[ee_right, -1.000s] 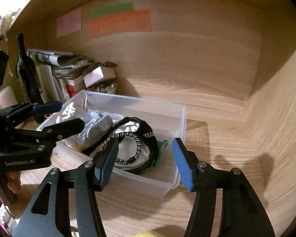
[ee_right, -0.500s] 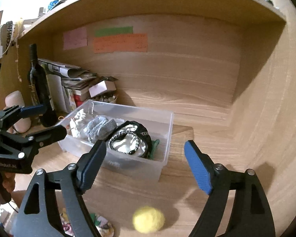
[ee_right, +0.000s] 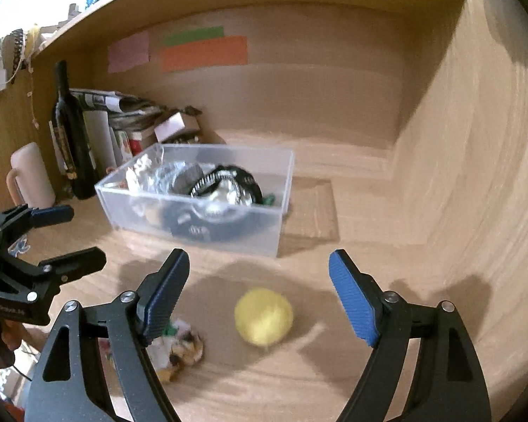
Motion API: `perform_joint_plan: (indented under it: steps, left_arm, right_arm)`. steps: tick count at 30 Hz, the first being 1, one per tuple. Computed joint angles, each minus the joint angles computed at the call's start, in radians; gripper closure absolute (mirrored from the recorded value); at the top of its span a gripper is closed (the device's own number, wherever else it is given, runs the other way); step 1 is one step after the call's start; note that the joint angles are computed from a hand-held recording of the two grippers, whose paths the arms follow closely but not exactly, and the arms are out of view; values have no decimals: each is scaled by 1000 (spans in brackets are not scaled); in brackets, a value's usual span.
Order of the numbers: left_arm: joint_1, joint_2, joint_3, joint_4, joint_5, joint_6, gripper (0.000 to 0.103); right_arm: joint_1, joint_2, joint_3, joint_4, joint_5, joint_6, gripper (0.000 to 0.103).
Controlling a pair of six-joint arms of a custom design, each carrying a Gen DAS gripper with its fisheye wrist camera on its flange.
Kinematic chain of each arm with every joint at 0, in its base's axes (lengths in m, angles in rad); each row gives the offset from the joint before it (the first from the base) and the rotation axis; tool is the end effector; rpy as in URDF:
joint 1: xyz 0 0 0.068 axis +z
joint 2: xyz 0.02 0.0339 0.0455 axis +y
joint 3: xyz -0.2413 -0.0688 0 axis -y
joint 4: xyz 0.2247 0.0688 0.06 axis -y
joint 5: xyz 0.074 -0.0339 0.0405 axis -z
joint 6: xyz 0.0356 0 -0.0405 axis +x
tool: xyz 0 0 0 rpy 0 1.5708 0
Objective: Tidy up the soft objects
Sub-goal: 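Grasp the floral scrunchie with the left tool while the right tool grasps the yellow ball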
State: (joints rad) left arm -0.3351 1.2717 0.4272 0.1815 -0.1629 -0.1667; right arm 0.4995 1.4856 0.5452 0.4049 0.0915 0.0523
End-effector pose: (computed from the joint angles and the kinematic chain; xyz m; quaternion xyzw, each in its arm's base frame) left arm 0.2182 -0.0699 0.1488 0.0398 0.8956 -0.0377 0.4415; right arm 0.2425 0.1286 0.1519 -0.1704 0.8515 0.0964 0.4864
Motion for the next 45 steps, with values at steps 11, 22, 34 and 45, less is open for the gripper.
perform_joint_plan:
  steps: [11,22,34,45]
  left_arm:
    - [-78,134,-12,65,17,-37,2]
    - [-75,264,26,95,84,-13,47]
    - [-64,281,20,137,70,0,90]
    - [6,120,23,77,60,12,92]
  right_arm:
    - [-24,80,-44,42,-21,35,23]
    - [-41,186,11,40,-58,29,24]
    - [-37,245,58,17,-73,22,59]
    - [-20,168,34,36,-56,13,61]
